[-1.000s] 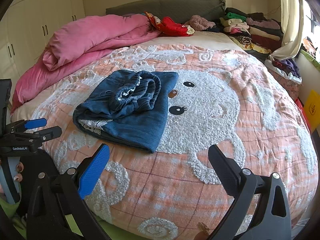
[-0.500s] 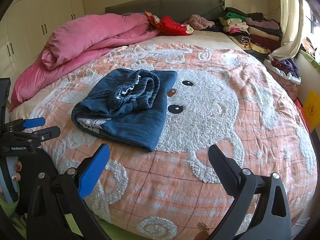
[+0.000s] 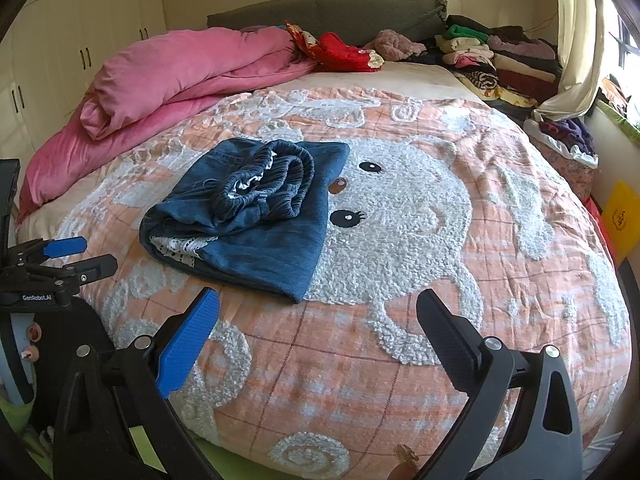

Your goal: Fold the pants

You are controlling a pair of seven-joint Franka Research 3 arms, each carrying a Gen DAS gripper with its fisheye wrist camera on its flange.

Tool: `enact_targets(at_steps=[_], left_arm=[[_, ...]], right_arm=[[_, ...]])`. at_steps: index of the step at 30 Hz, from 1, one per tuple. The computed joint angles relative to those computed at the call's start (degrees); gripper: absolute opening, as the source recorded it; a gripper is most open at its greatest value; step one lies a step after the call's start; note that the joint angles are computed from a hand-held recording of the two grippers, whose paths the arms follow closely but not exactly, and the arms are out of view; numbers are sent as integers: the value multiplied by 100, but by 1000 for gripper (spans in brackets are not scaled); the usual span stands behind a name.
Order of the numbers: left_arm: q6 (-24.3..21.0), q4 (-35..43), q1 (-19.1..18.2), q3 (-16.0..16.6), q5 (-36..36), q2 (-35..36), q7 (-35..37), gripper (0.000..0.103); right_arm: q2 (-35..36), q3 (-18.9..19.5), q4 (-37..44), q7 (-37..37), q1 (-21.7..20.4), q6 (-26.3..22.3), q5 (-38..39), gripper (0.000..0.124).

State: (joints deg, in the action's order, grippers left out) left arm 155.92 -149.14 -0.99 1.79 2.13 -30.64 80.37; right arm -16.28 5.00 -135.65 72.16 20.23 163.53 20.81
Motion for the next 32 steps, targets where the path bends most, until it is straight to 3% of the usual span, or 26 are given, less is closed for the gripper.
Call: enact_targets(at_steps=[10,15,21,24,27,28,30,32], left_arm=[[-194,74,91,8,42,71,-4,93],[-341,202,476,-120,325,242,-357,93],[-300,581,1081,-116,805,702,-887,93],[-297,1100,1632,-241,1407,1254,-1483,93],[-447,1866,1921,-153,1887,2037,-1810,93],[-537,2166,1924,-59,1827,2324,-1734,93],[-639,2807,1970,99,1583,2968,-1666,93],[-709,3370,2025,173,1480,3588,-1624,95]], right_arm=[[17,39,4,156,-93,10,-149,98],[101,23,36,266,-198,6,-271,98],[504,41,349,873,-768,113,-958,98],[862,-12,683,1316,-1097,136,-1486,98],[1497,-136,1347,2256,-1497,99,-2771,98],[1800,-333,1717,2653,-1489,-57,-3264,98],[2284,-515,2274,2656,-1531,-196,-3248,98],[2898,-747,3047,2664,-1518,-643,-3093,98]])
